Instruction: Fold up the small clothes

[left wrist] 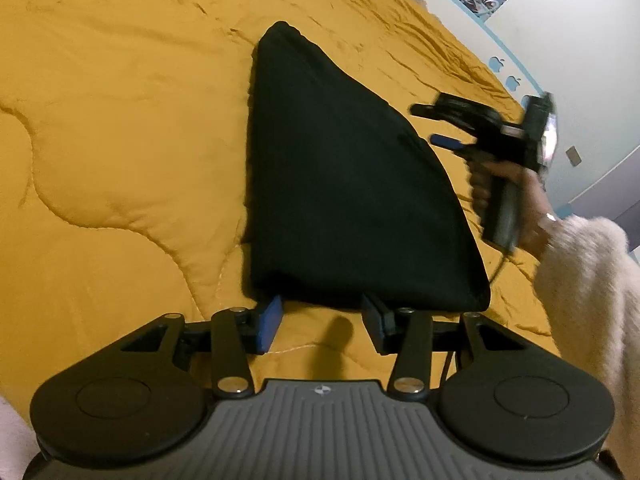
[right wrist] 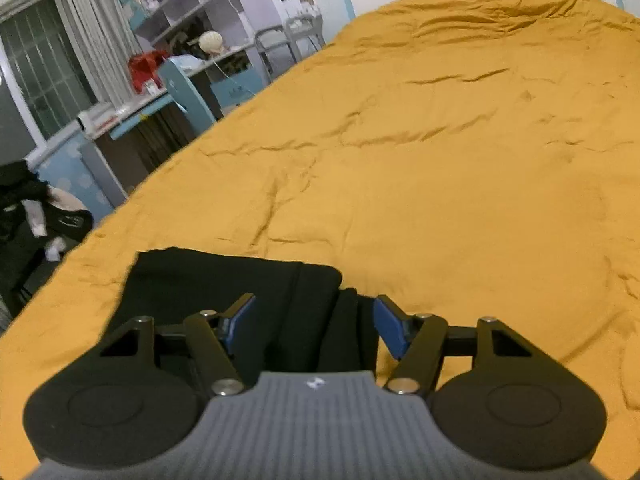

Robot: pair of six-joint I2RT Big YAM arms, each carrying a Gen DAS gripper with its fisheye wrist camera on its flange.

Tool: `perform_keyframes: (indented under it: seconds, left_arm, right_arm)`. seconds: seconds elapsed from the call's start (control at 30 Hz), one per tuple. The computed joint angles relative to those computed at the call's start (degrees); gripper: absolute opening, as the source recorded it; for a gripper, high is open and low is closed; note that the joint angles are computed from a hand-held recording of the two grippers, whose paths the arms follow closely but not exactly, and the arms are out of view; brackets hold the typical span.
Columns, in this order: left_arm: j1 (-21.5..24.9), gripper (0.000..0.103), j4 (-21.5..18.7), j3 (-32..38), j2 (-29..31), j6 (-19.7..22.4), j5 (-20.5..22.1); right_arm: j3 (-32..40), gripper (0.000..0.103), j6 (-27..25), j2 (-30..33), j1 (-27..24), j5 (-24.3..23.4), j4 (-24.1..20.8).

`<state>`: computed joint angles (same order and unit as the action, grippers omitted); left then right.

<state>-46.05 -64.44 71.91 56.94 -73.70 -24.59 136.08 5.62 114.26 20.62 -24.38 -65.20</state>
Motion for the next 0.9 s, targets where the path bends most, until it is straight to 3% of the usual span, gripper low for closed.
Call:
perform_keyframes:
  seconds: [0.1,0.13,0.17,0.2,0.3,0.33,0.37,0.43,0.5,0.6,0.67,0.8,0.9]
  left_arm:
    - [-0.03,0.054,0.89,-0.83,-0.68,-0.12,0.33]
    - [-0.06,0.054,1.07,-1.01,-0.82,-0.02,0.44]
    - [0.17,0.054,1.27,-1.17,-0.93,0.18,0.68]
    - [0.62,0.054,1.68,-1.42,-1.12,0.51,1.07]
    - [0.65,0.054,1.84,-1.53,-1.23,0.14,1.04]
    - [0.63,0.053,1.71,-1.47,-1.16,0.01,0.96]
    - [0.25,0.053,1.09,-1.04,-1.02,-0.43,0.32]
    - [-1.15,0.053,-1.02,0.46,-0.52,-0.03,-1.84]
    - [-3.32,0.053,-6.21,3.40,0.91,0.54,-6.04]
    - [-5.61,0.053,-12.86,6.72,2.87,3.09,-12.14]
    - [-5.42,0.051,-14.32,7.28,3.66,6.80,-12.60]
    - [-3.48,0.036,-12.29,6.14,3.82,13.49,-8.94]
    - [-3.19,0.033,-12.07,5.96,4.21,16.59,-9.44]
  right_arm:
    - [7.65,0.061,-1.22,5.46,1.39,2.42,-5.29]
    - [10.12,0.054,-1.98,7.21,1.63,2.56,-7.09]
    - [11.48,0.023,-2.26,8.31,1.74,1.67,-8.33]
    - [10.72,0.011,-2.19,8.03,1.94,2.04,-7.15]
    - [6.15,0.004,-2.55,4.93,1.96,1.24,-0.47]
    - [6.49,0.004,-2.86,5.03,2.06,1.49,0.16]
    - [9.53,0.004,-3.63,6.79,2.25,2.30,-2.08]
    - [18.86,0.006,-5.55,12.54,2.67,4.59,-10.29]
    - [18.06,0.017,-6.35,12.64,2.64,5.12,-10.77]
    - [5.32,0.038,-1.45,4.72,1.35,2.67,-0.51]
    - [-4.22,0.040,2.17,-1.91,-0.60,-2.88,5.76]
    - [-18.67,0.051,2.37,-14.06,-5.55,-13.09,6.36]
    - [-29.82,0.054,-1.60,-23.42,-8.69,-13.80,5.08]
